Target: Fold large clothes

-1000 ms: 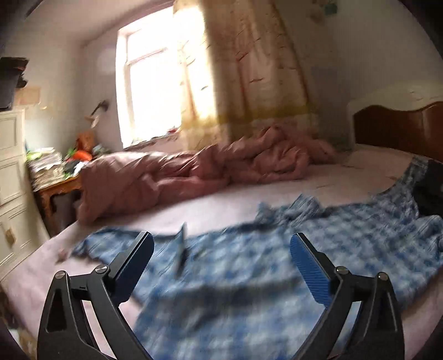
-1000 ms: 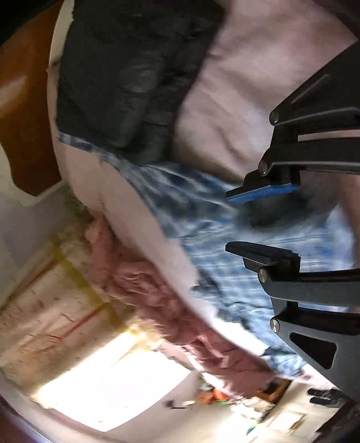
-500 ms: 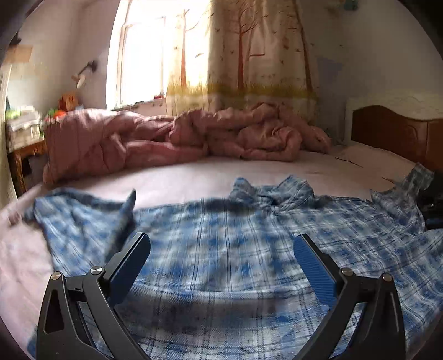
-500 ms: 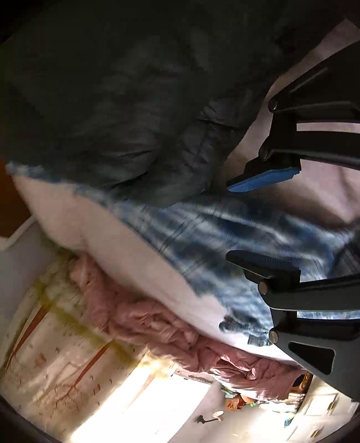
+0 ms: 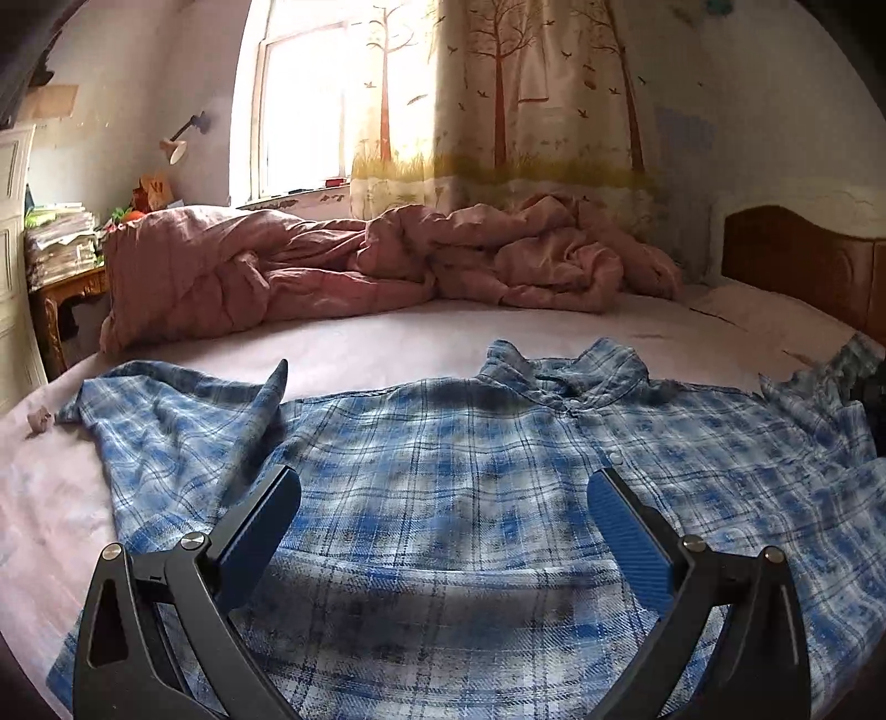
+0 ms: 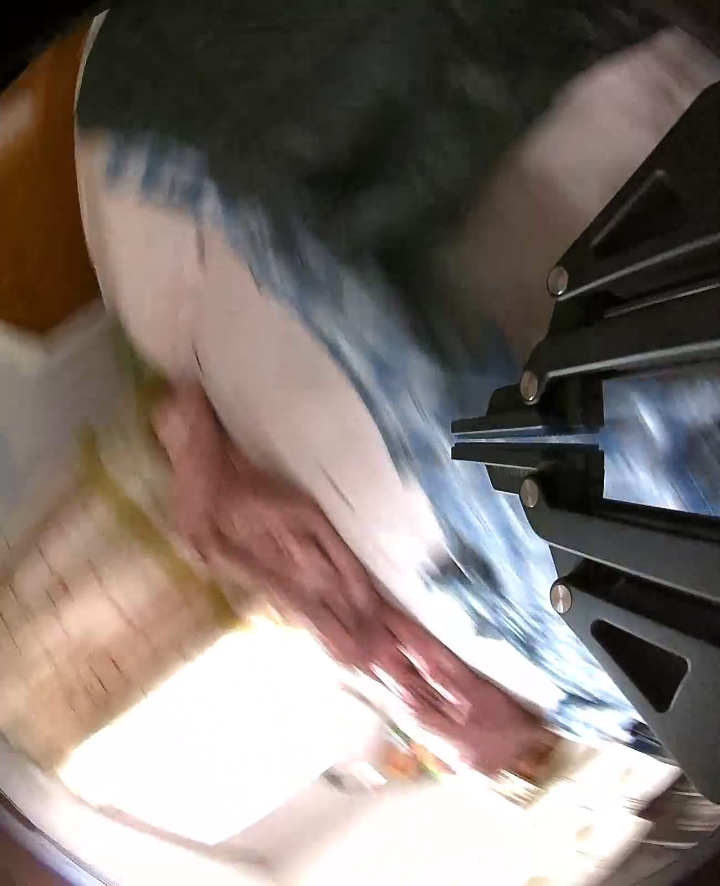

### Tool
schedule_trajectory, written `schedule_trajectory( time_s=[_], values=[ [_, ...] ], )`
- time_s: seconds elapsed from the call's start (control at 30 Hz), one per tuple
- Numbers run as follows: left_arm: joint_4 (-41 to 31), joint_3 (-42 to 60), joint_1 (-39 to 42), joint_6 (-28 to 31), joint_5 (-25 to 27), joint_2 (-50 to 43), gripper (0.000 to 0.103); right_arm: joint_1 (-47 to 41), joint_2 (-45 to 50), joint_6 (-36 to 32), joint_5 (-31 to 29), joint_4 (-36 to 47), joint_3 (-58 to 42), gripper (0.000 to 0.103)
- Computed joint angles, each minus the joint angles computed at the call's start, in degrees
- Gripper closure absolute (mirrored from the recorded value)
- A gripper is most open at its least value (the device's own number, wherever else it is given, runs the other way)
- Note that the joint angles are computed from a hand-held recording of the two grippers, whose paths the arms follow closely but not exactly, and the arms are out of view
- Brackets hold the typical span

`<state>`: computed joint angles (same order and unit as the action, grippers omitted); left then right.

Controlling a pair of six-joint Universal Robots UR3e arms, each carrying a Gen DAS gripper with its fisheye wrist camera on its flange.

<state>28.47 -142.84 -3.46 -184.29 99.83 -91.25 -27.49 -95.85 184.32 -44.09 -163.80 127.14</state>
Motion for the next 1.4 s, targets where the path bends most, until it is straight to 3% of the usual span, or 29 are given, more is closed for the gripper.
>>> schedule_trajectory(
  time_s=[0.07,0.1,0.17,0.27,0.33,0.4,0.47,0.53,0.67,0.83,0.9,0.93,1.03,1.13,1.23,1.3,1.4],
  values=[
    [-0.2,0.0,0.0,-0.1,0.1,0.1,0.0,4.6,-2.7,-14.1,0.7,18.7,-5.2,0.101],
    [-0.2,-0.2,0.4,-0.2,-0.3,0.3,0.0,6.9,-3.2,-16.6,-1.3,20.9,-5.9,0.101],
    [-0.3,-0.7,1.2,-0.4,-1.2,0.8,0.0,13.4,-3.0,-14.2,-11.4,15.2,-5.5,0.101],
    [-0.9,-0.7,1.9,-0.5,-2.0,1.1,0.0,14.4,-0.9,-7.5,-17.8,9.9,-6.0,0.101],
    [-1.1,-0.8,2.3,-0.3,-2.4,1.3,0.0,11.1,-0.6,-1.9,-18.0,6.5,-4.8,0.098],
    [-1.2,-0.7,2.2,-0.2,-2.3,1.2,0.0,5.8,-1.4,1.9,-15.1,4.7,-2.6,0.087],
    [-2.1,-0.2,2.0,0.1,-2.4,0.9,0.0,2.4,-0.3,3.9,-13.6,2.3,-2.0,0.069],
    [-3.0,0.3,1.9,0.5,-2.9,0.7,0.0,0.1,1.7,6.4,-13.2,-1.0,-1.0,0.068],
    [-2.5,0.5,1.1,0.8,-2.2,0.2,0.0,-3.8,10.2,11.8,-5.3,-4.2,-4.0,0.068],
    [-4.7,1.0,1.6,1.0,-3.4,0.7,0.0,-0.6,18.5,16.6,-9.0,-6.8,-9.9,0.068],
    [-5.6,1.2,1.8,1.2,-3.8,0.9,0.0,0.7,18.4,17.6,-10.8,-9.8,-8.6,0.089],
    [-5.6,1.2,1.7,1.2,-3.7,0.9,0.0,1.3,18.6,17.0,-11.2,-11.6,-8.4,0.1],
    [-5.0,1.1,1.3,1.4,-3.4,0.8,0.0,5.0,15.4,10.6,-16.1,-10.0,-9.7,0.1],
    [-5.1,1.5,0.8,1.5,-2.8,0.4,0.0,6.0,11.4,3.2,-10.0,-2.1,-10.0,0.1],
    [-5.0,1.5,0.7,1.5,-2.7,0.3,0.0,10.5,9.7,-5.8,-6.6,11.5,-12.7,0.1],
    [-4.9,1.5,0.7,1.6,-2.7,0.3,0.0,14.5,9.3,-11.0,-9.6,17.5,-14.4,0.1],
    [-4.6,1.6,0.7,1.8,-2.6,0.1,0.0,16.5,9.4,-10.1,-13.9,15.4,-14.3,0.1]
  ],
)
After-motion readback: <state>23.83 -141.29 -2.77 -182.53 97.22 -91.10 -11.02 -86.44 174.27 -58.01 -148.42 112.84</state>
